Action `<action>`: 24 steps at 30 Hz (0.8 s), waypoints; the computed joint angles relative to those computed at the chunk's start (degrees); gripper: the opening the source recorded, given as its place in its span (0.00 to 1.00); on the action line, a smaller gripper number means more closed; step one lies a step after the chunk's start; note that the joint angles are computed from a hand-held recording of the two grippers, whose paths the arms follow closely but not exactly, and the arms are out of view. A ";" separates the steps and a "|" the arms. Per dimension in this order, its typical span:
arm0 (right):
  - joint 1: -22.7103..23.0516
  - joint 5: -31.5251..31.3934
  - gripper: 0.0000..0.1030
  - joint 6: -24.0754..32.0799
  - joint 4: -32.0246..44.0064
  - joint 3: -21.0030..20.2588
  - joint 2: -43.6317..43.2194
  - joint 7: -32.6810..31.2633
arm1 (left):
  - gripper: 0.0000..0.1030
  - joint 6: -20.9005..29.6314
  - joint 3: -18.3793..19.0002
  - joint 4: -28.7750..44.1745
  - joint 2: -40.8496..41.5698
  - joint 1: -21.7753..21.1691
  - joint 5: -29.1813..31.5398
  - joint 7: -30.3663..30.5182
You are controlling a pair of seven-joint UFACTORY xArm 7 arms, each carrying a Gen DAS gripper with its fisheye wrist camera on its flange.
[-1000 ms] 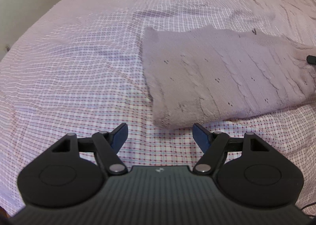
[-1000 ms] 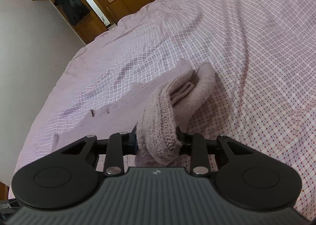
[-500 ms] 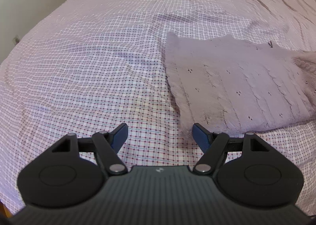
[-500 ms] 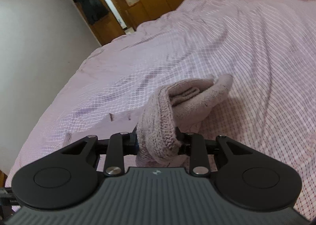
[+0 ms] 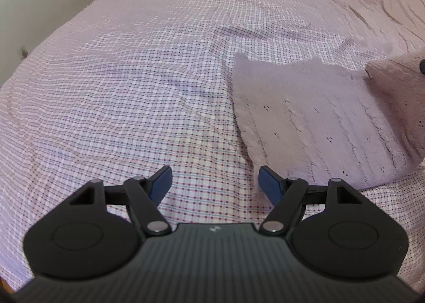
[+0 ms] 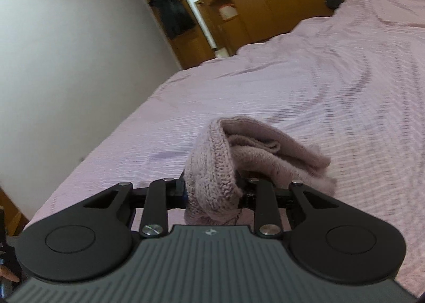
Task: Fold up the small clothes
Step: 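Grasp the cardigan edge with the right gripper and fold it over, then open the right gripper to release the folded edge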
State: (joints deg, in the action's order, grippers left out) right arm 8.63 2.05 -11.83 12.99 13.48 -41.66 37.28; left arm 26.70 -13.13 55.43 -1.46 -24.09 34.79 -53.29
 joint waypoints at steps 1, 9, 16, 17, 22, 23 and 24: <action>0.51 -0.40 0.29 -1.03 1.01 0.37 1.68 -0.24 | 0.71 0.01 0.02 -0.15 -0.19 0.04 0.47 -0.36; 1.87 -1.01 0.29 -4.00 9.71 7.35 13.45 -1.93 | 0.71 -0.87 -0.16 -2.53 -2.77 1.83 3.22 -2.66; -7.35 2.96 0.29 -3.34 15.93 23.09 22.23 -5.69 | 0.71 -2.00 -0.59 -4.78 -4.15 3.59 2.94 -3.20; -8.91 3.55 0.29 -2.82 16.39 25.41 22.90 -6.25 | 0.71 -2.21 -0.65 -4.92 -4.16 3.78 2.93 -3.26; -19.20 3.61 0.32 0.50 18.80 37.80 25.35 -5.99 | 0.71 -4.07 -0.88 -5.56 -4.30 4.64 3.48 -3.89; -20.37 2.96 0.35 0.60 19.04 38.96 25.88 -5.29 | 0.71 -4.74 -0.91 -5.77 -4.46 4.75 3.65 -4.06; -20.70 2.46 0.38 0.26 19.01 39.51 26.06 -4.42 | 0.71 -5.33 -1.01 -5.86 -4.51 4.89 4.01 -4.41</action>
State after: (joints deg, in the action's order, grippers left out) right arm -12.07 4.52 -11.57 31.99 52.99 -15.60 32.86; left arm 21.37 -14.15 49.58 -5.97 -19.21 38.80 -57.71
